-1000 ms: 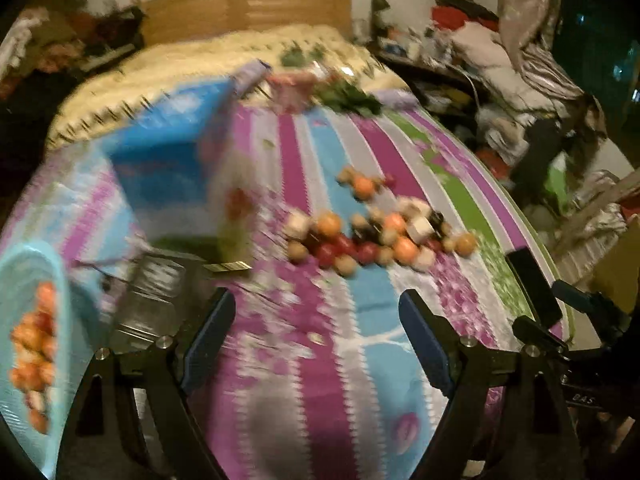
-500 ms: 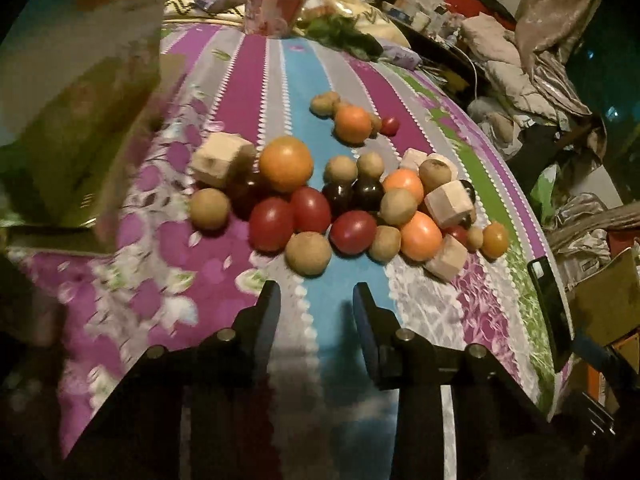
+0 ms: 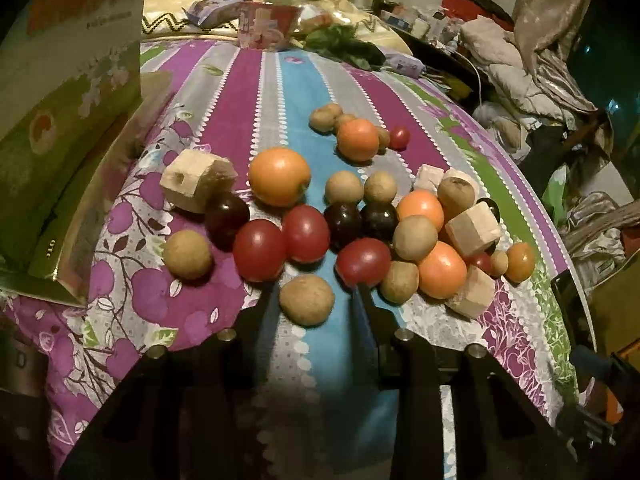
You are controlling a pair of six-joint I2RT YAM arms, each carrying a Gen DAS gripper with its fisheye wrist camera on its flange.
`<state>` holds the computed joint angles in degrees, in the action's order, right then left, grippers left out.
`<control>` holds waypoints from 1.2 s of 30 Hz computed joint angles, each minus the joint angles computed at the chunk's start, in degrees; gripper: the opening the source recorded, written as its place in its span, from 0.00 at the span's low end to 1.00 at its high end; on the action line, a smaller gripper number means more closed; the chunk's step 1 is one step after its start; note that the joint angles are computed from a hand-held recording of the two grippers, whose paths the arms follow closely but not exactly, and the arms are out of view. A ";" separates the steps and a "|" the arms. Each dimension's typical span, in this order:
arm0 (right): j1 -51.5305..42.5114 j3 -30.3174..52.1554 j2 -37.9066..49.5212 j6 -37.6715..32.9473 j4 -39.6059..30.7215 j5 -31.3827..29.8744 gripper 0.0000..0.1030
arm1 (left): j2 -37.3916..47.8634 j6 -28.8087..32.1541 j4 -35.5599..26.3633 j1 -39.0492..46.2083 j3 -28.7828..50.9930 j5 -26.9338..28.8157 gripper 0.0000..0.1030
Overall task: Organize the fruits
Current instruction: 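Grasp a brown round fruit with the left gripper while the right gripper grasps a beige wooden cube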
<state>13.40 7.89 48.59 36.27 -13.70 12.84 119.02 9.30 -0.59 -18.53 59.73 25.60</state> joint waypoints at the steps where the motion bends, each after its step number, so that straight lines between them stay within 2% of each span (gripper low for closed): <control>1: -1.21 -0.11 0.58 -0.72 1.17 -0.91 0.80 | -0.25 0.20 0.11 0.14 -0.20 0.25 0.26; 7: -8.73 -0.15 7.19 -4.24 9.90 -6.71 0.70 | -5.75 2.71 1.10 2.14 -4.89 3.07 0.26; 10: -9.44 1.01 15.95 -4.47 18.50 -9.17 0.68 | -7.62 3.10 0.54 3.57 -6.22 4.38 0.26; 14: -8.25 4.37 29.86 -6.20 29.74 -9.46 0.68 | -7.88 4.07 -1.08 4.58 -6.10 5.76 0.26; 17: -10.26 7.66 38.73 -9.76 33.54 -10.55 0.68 | -7.42 4.75 -1.88 4.45 -5.92 5.74 0.26; 20: -11.41 8.73 40.88 -11.78 34.66 -10.67 0.65 | -6.78 4.72 -2.16 4.29 -5.84 6.20 0.26; 21: -11.68 9.18 41.10 -12.59 34.51 -10.84 0.58 | -6.67 4.67 -2.06 4.16 -5.92 6.25 0.26; 23: -12.19 9.99 41.56 -13.69 33.80 -11.45 0.51 | -6.21 4.38 -2.12 3.80 -5.66 6.35 0.26; 25: -12.96 9.46 41.73 -13.91 34.83 -12.86 0.49 | -5.94 4.02 -2.18 3.55 -5.43 6.56 0.26; 27: -12.71 8.70 41.16 -13.89 35.55 -13.68 0.38 | -5.95 3.86 -2.20 3.25 -5.38 6.78 0.26; 32: -10.53 8.14 38.30 -11.73 32.92 -11.49 0.37 | -7.14 3.94 -2.63 2.49 -6.05 6.28 0.26; 36: -8.45 8.12 32.34 -7.68 24.94 -7.27 0.37 | -9.27 3.53 -4.26 1.76 -6.53 2.55 0.26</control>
